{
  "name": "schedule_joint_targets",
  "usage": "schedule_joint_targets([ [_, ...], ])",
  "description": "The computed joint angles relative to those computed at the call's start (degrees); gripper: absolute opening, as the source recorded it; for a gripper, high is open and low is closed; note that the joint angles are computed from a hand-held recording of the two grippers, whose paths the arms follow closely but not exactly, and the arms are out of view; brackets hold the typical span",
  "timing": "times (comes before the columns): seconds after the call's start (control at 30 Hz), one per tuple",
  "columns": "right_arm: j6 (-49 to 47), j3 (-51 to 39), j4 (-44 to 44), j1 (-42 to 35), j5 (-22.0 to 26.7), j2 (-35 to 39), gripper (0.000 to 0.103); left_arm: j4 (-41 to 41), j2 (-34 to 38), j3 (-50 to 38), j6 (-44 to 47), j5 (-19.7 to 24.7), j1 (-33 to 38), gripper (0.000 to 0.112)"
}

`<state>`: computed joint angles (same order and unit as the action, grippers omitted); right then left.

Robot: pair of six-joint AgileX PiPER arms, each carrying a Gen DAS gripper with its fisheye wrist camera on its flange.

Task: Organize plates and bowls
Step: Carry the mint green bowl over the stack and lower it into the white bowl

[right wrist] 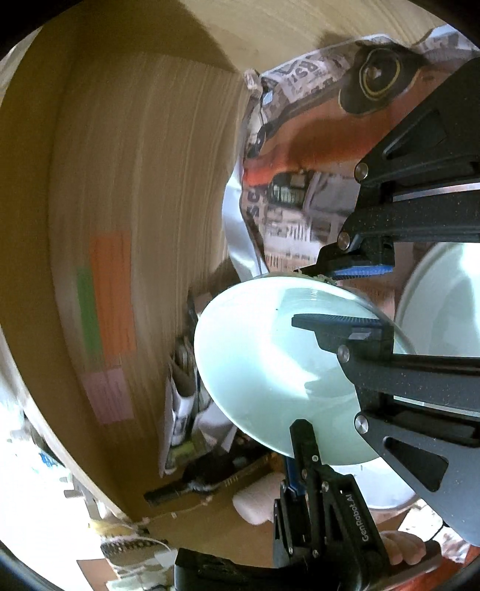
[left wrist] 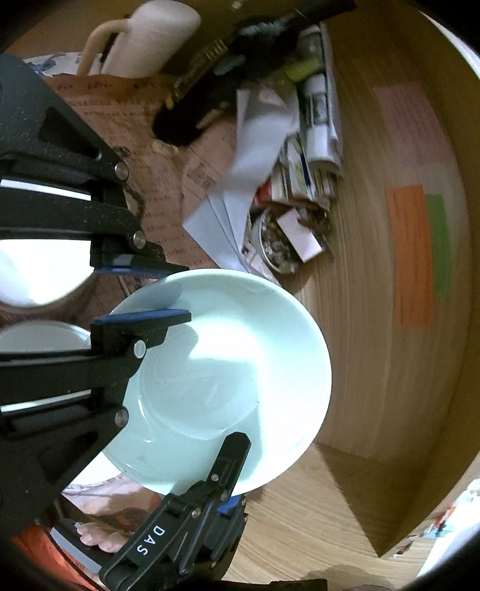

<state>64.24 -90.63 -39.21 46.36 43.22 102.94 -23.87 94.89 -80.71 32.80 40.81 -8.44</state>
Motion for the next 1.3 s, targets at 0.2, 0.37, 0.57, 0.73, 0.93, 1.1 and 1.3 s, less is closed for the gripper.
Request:
schedule_joint_targets([
  [0.2, -1.1, -5.0, 0.9, 2.9, 1.2, 3.6, 0.016, -4.1, -2.7, 4.1, 5.4, -0.1, 5.4, 0.015],
  [0.37, -2.7, -9.6, 2.3, 4.7, 2.0, 7.0, 0.016, -6.7, -5.3, 7.9, 9.0, -0.4, 9.4, 0.015],
  [0.57, -4.8, -14.5, 4.6, 6.3, 2.8, 10.6, 0.016, -9.3, -7.4, 12.3, 13.3, -1.8, 13.6, 0.015],
  [0.73, -6.2, -16.4, 7.1, 7.2, 2.2, 12.6, 0.016, -11.1, -8.7, 15.3, 16.3, -1.6, 17.1, 0.015],
  [0.93, -9.2, -19.7, 11.5, 7.7, 1.8, 15.9, 0.016, -12.5, -9.9, 18.5, 19.1, -1.6, 20.9, 0.015],
  [1.1, -11.8, -22.2, 14.9, 8.0, 1.7, 18.4, 0.016, -13.6, -10.0, 20.3, 21.4, -1.5, 23.9, 0.015],
  [1.3, -13.5, -23.6, 17.5, 8.1, 2.0, 20.2, 0.016, -14.0, -9.0, 21.4, 22.7, -1.4, 25.7, 0.015],
])
